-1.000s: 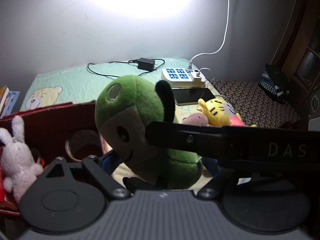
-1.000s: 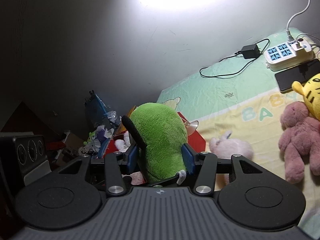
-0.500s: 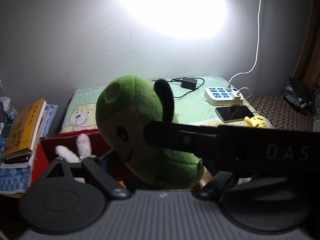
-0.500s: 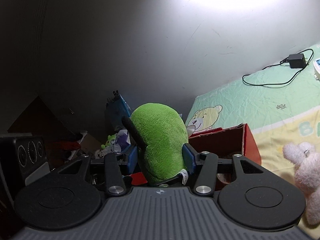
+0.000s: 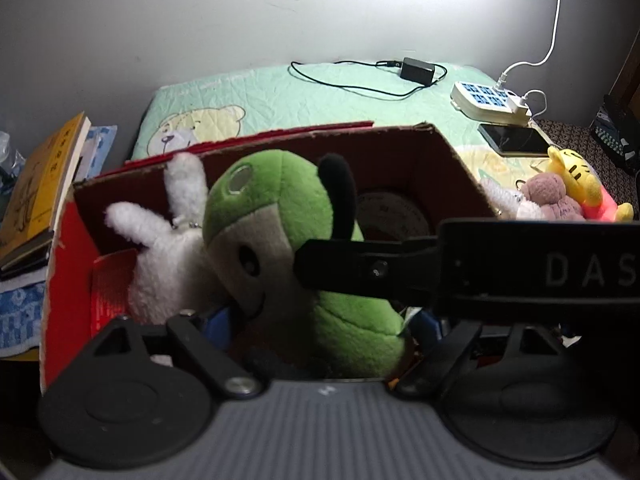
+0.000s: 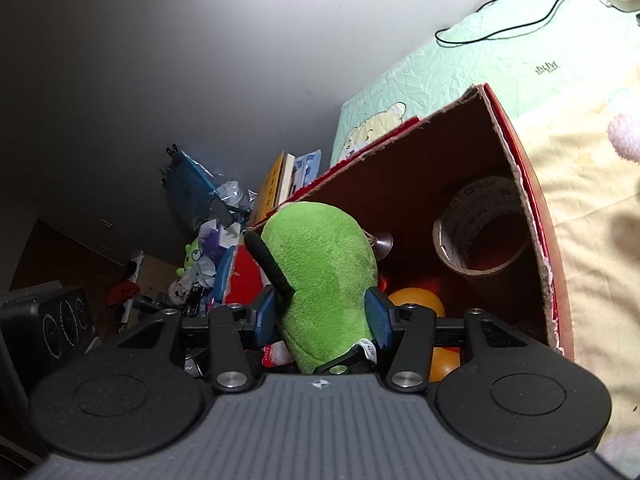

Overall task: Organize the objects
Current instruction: 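Carry the green plush with the right gripper over the red box, then lower the green plush into the box and open the right gripper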

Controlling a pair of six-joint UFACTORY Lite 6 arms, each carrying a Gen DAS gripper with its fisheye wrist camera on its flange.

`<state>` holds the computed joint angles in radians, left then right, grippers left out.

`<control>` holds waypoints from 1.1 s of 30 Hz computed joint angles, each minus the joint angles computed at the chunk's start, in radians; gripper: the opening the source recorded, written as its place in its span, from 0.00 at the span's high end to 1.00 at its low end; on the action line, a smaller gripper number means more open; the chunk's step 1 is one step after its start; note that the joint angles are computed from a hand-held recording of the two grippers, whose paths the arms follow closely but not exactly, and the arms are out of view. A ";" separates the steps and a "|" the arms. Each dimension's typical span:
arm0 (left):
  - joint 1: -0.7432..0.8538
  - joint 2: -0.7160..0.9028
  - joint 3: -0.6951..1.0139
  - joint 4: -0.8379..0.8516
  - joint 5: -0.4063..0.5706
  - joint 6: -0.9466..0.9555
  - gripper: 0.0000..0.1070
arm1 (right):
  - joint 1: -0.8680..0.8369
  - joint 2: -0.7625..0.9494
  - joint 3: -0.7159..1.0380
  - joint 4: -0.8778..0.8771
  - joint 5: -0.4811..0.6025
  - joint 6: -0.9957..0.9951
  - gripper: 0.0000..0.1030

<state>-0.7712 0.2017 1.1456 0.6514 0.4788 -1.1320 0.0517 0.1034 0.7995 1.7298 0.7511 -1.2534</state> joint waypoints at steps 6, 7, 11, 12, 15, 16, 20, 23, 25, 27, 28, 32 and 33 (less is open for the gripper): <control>0.018 0.003 -0.020 0.019 -0.031 0.042 0.19 | 0.026 -0.001 0.007 -0.018 -0.056 0.015 0.50; 0.021 0.003 -0.023 0.017 -0.034 0.052 0.19 | 0.032 -0.001 0.008 -0.021 -0.064 0.017 0.50; 0.027 -0.010 -0.041 0.008 -0.049 0.094 0.18 | 0.039 0.005 0.018 -0.059 -0.070 0.052 0.50; 0.031 -0.018 -0.050 -0.006 -0.054 0.115 0.18 | 0.039 0.004 0.019 -0.078 -0.067 0.069 0.50; 0.037 -0.055 -0.085 -0.055 -0.066 0.175 0.18 | 0.041 -0.009 0.013 -0.117 -0.064 0.089 0.50; 0.039 -0.069 -0.099 -0.063 -0.072 0.184 0.17 | 0.043 -0.014 0.010 -0.126 -0.068 0.090 0.50; 0.053 -0.092 -0.123 -0.105 -0.088 0.212 0.16 | 0.050 -0.029 0.006 -0.145 -0.093 0.113 0.49; 0.056 -0.097 -0.126 -0.111 -0.095 0.208 0.16 | 0.050 -0.067 -0.009 -0.146 -0.110 0.100 0.49; 0.052 -0.099 -0.129 -0.103 -0.092 0.196 0.16 | 0.041 -0.093 -0.025 -0.139 -0.112 0.090 0.50; 0.052 -0.102 -0.135 -0.109 -0.091 0.194 0.16 | 0.032 -0.111 -0.037 -0.134 -0.124 0.088 0.51; 0.051 -0.103 -0.135 -0.113 -0.089 0.192 0.16 | 0.026 -0.112 -0.041 -0.129 -0.124 0.083 0.54; 0.037 -0.115 -0.135 -0.091 -0.051 0.137 0.14 | 0.028 -0.092 -0.031 -0.147 -0.116 0.100 0.68; 0.029 -0.122 -0.139 -0.063 -0.039 0.103 0.13 | 0.035 -0.088 -0.030 -0.144 -0.116 0.095 0.71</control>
